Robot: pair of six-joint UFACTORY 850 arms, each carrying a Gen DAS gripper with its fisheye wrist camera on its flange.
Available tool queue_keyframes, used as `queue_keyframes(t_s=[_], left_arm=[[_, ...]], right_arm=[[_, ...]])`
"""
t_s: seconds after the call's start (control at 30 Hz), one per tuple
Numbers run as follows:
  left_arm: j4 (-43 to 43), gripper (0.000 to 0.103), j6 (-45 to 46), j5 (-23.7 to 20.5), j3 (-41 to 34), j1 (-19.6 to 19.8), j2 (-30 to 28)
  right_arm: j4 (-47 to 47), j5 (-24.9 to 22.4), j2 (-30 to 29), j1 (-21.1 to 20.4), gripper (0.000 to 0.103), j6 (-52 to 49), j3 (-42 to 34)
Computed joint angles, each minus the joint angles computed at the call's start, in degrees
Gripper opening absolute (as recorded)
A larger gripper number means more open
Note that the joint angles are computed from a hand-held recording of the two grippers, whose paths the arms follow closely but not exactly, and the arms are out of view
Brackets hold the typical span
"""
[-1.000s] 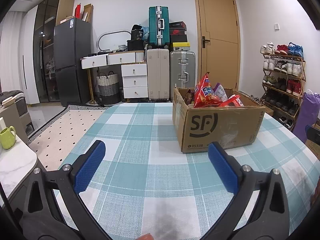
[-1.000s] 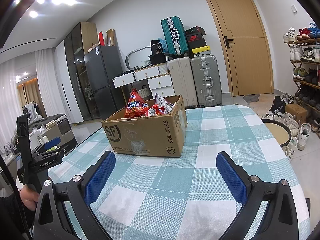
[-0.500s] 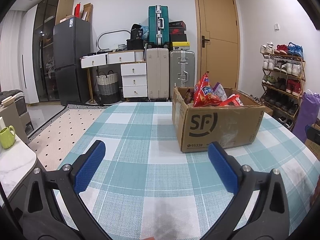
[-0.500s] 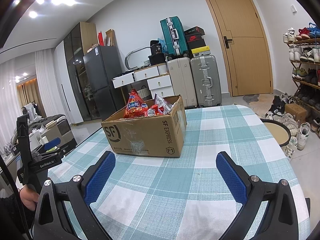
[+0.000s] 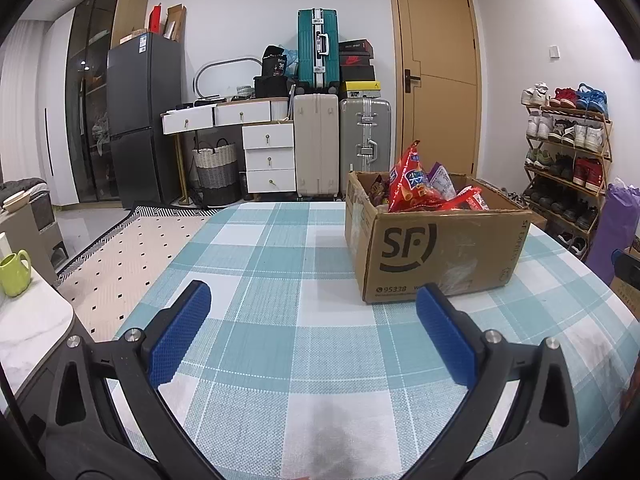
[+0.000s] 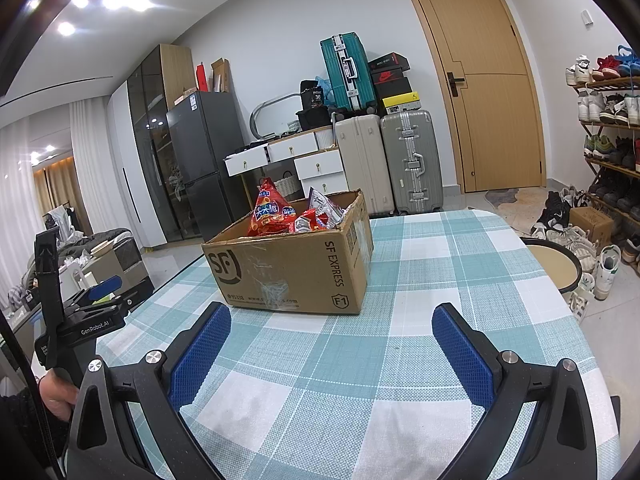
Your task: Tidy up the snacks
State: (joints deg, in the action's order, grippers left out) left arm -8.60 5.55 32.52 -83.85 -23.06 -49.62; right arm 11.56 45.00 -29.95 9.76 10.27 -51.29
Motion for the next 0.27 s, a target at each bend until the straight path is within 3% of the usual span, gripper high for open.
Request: queue_keyframes(t_s=[0.27], left_arm=[[-0.1, 0.102, 0.1, 0.4, 0.1, 0.1, 0.0]], right_arm=[[-0.1, 0.0, -0.1, 0.0, 0.102, 0.0, -0.1]])
